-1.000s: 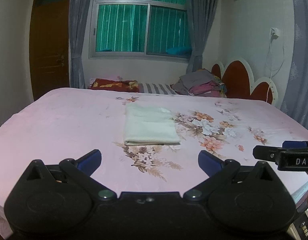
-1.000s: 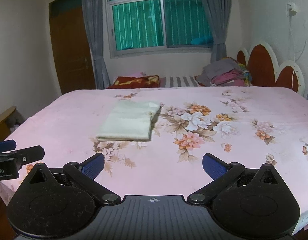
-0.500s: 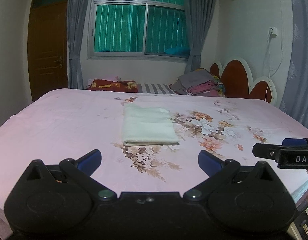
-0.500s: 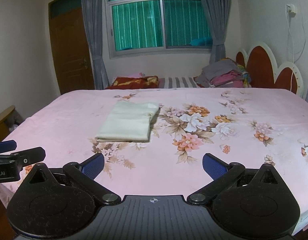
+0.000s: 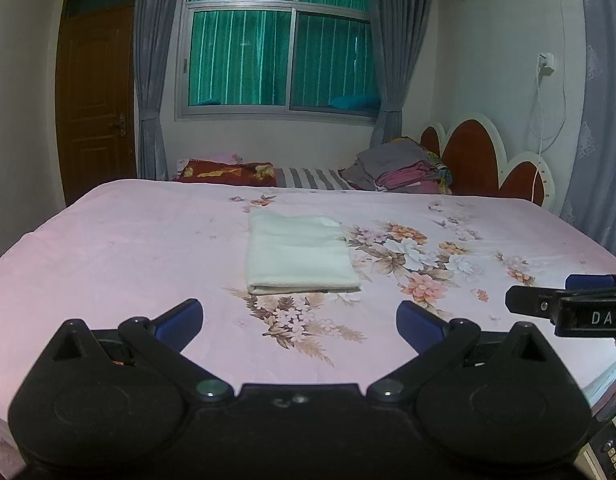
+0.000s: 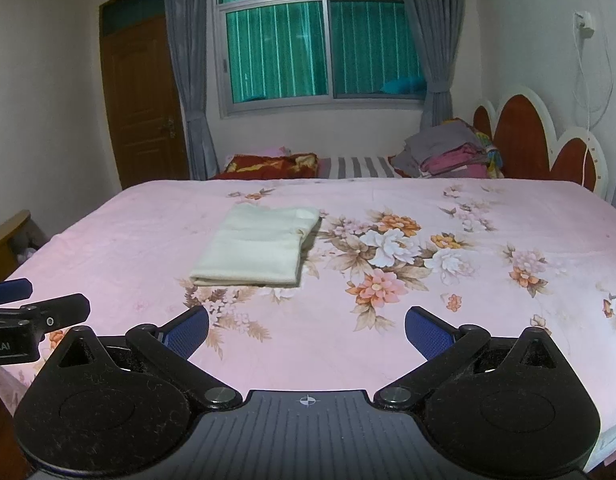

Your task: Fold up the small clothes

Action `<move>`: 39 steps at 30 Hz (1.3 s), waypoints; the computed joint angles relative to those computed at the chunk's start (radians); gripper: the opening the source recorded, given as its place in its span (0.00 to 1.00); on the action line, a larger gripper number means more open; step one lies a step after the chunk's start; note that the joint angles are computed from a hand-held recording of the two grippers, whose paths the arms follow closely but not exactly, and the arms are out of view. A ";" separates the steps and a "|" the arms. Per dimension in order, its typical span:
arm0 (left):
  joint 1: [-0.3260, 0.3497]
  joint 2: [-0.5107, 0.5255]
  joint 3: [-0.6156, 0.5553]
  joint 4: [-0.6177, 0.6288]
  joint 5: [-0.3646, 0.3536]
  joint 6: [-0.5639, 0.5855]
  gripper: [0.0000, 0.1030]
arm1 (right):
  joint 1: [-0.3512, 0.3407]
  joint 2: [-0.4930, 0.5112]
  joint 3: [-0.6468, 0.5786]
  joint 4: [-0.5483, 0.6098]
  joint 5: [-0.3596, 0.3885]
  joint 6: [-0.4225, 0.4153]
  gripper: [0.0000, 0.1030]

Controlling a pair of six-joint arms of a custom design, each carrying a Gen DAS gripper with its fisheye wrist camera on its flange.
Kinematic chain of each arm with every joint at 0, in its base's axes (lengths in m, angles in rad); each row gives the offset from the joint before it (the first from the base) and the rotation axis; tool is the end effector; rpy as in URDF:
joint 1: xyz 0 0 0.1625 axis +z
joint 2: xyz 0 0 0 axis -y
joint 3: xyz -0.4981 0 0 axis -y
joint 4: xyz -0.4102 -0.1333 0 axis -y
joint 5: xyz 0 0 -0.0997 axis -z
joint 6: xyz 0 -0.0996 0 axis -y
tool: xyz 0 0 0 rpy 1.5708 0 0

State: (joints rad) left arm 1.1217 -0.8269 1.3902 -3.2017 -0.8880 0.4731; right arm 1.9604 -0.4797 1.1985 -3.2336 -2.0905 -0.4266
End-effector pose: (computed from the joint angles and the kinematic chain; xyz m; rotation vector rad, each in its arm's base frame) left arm -0.1706 -0.8057 0.3601 0.5548 2.1360 -1.2672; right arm 0.4115 -0.7814 0.1523 0.6425 -2.2929 1.1927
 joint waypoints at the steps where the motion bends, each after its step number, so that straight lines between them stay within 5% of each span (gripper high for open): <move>1: 0.001 0.000 -0.001 -0.001 -0.002 0.002 1.00 | 0.000 -0.001 0.001 -0.001 -0.001 -0.002 1.00; 39: -0.013 0.012 -0.003 0.009 0.018 0.013 1.00 | -0.012 -0.030 0.020 0.020 0.019 0.012 1.00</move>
State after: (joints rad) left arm 1.1088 -0.8153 1.3870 -3.1924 -0.8704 0.4863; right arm 1.9484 -0.5100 1.2183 -3.2139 -2.0716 -0.4141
